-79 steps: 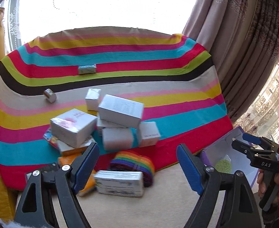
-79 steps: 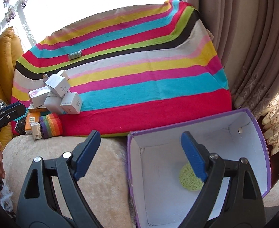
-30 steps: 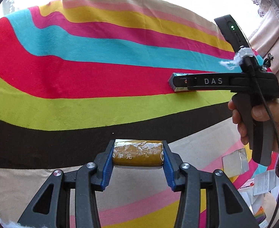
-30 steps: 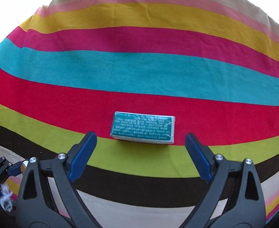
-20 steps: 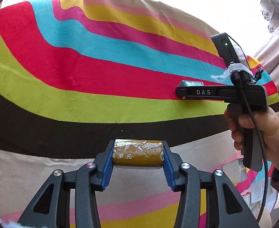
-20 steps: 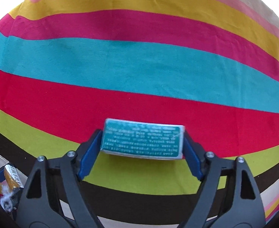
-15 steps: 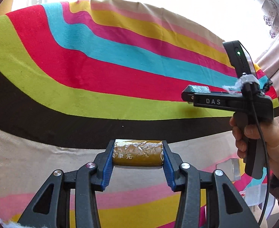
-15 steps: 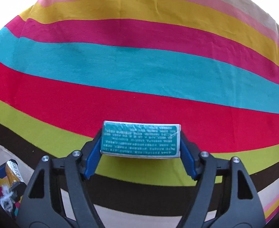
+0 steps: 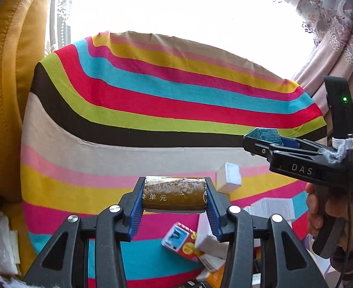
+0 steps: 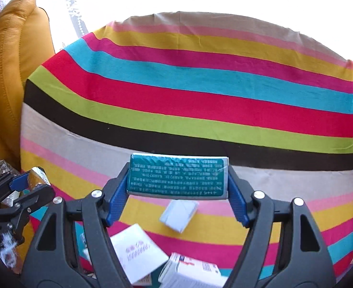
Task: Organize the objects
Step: 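Grasp the gold wrapped packet with the left tool while the right tool grasps the teal packet, then carry both packets over the purple box and release them inside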
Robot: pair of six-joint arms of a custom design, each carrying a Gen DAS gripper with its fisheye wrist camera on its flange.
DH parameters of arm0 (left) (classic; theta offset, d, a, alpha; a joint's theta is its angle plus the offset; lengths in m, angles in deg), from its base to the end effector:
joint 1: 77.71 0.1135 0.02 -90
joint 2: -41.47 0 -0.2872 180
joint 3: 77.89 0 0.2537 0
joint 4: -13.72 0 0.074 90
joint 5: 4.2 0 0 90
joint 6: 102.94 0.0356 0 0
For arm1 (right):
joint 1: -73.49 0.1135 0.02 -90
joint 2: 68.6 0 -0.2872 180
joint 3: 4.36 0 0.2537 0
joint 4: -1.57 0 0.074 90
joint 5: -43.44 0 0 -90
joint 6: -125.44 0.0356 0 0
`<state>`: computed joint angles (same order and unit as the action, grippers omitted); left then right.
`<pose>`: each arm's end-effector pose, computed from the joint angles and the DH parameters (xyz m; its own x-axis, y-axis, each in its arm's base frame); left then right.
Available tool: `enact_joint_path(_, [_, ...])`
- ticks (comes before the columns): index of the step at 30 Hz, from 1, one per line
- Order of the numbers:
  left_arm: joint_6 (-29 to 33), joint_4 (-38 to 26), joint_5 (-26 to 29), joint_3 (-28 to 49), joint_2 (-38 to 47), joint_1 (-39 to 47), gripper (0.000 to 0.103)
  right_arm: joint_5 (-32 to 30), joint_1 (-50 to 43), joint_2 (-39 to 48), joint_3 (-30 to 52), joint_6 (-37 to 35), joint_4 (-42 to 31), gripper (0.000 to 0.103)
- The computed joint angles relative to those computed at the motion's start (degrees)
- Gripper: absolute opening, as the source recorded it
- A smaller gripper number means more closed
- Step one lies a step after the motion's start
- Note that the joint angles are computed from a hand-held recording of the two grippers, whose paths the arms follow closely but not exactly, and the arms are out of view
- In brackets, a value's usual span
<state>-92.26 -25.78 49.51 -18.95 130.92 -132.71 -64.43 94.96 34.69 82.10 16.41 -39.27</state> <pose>0.1727 -0.2098 0.1754 -0.6347 -0.4745 -0.6099 -0.4288 0.8729 -0.2329 0.3557 0.1516 0.2284 -0.5800 -0.5616 -0.5901 -0.7301 0.6797 0.0707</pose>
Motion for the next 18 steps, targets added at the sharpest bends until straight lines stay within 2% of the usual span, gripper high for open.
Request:
enact_joint_path(4, [-11.3,-10.4,-4.4,8.4,5.8,-9.6,0.047,-2.4,-3.7,-9.5,-11.1,-3.0,3.2,0.076])
enact_joint_path(8, [-18.6,-16.4,-6.1,16.5,12.7,-15.7,0.047,-5.4,-9.7,-17.2,-19.9,-7.7,3.4,0.075])
enact_joint_path(12, [-20.9,-16.6,-6.0,23.3,18.9,-19.2,0.047,-8.8,-17.9,-22.8,-25.5,-13.8,0.9,0.075])
enact_joint_path(18, [-20.5,-14.0,-5.1,32.5,27.3,-22.1,0.047,-12.9,-31.9,-27.4,-30.8,-25.5,-3.2,0.075])
